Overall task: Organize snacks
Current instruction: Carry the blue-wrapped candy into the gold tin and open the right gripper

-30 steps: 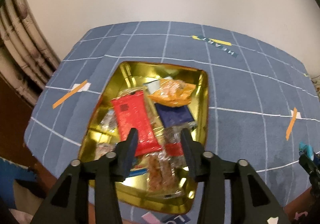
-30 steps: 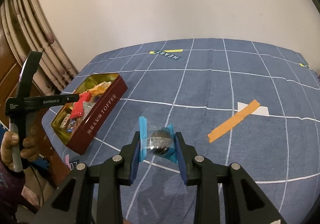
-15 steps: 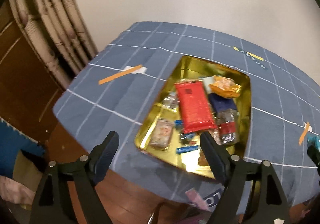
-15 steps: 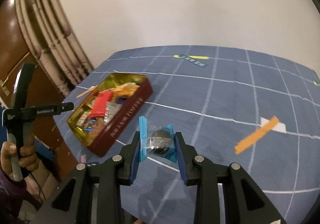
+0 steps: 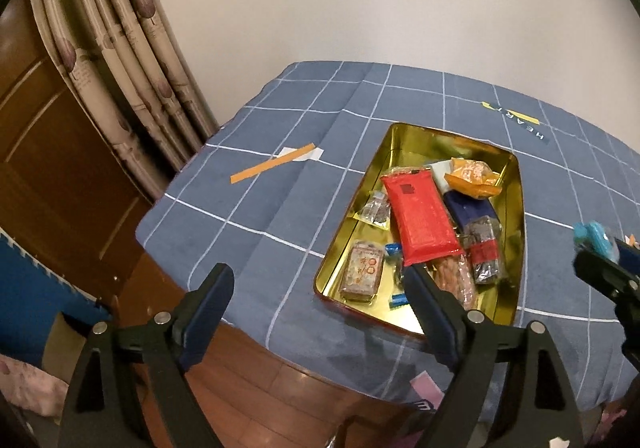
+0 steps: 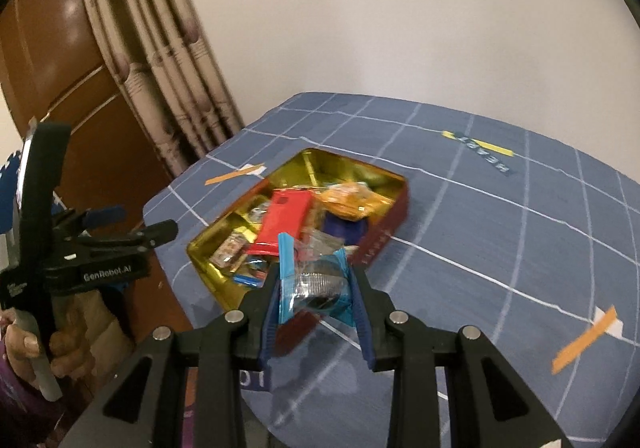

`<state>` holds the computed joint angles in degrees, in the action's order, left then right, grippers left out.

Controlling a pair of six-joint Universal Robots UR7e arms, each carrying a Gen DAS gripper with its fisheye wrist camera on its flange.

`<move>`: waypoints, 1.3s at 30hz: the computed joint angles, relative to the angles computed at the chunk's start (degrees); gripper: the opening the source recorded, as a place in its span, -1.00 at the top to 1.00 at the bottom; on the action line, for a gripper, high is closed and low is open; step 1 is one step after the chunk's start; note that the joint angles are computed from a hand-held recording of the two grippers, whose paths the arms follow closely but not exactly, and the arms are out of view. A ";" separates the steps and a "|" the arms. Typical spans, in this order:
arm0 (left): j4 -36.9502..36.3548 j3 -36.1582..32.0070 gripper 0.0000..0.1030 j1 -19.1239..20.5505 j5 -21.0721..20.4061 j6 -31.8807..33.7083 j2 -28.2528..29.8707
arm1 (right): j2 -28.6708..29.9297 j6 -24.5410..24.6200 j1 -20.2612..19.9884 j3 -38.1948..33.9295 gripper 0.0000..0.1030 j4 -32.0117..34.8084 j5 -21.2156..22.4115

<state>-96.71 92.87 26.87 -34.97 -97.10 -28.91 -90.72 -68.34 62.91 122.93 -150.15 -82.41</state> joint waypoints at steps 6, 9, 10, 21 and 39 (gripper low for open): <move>-1.06 0.99 -0.65 0.29 -0.33 -0.13 -0.86 | 3.05 0.66 3.43 0.32 0.37 -2.08 -2.47; -1.92 1.35 -0.65 0.34 -0.37 0.13 -1.01 | 4.76 1.76 4.75 -0.25 0.36 -2.72 -3.37; -2.31 1.57 -0.65 0.33 -0.45 0.31 -1.07 | 5.56 2.14 5.39 -0.52 0.36 -3.13 -3.81; -8.43 3.56 -0.65 1.85 -2.58 3.45 -1.79 | 13.34 5.33 9.80 -3.18 0.37 -7.67 -7.89; -10.13 3.82 -0.66 3.05 -4.26 4.97 -1.83 | 20.05 8.14 11.42 -6.47 0.37 -10.55 -11.67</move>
<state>-106.85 96.69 29.93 -39.23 -92.13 -30.74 -70.66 -60.19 74.33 116.47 -160.70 -94.08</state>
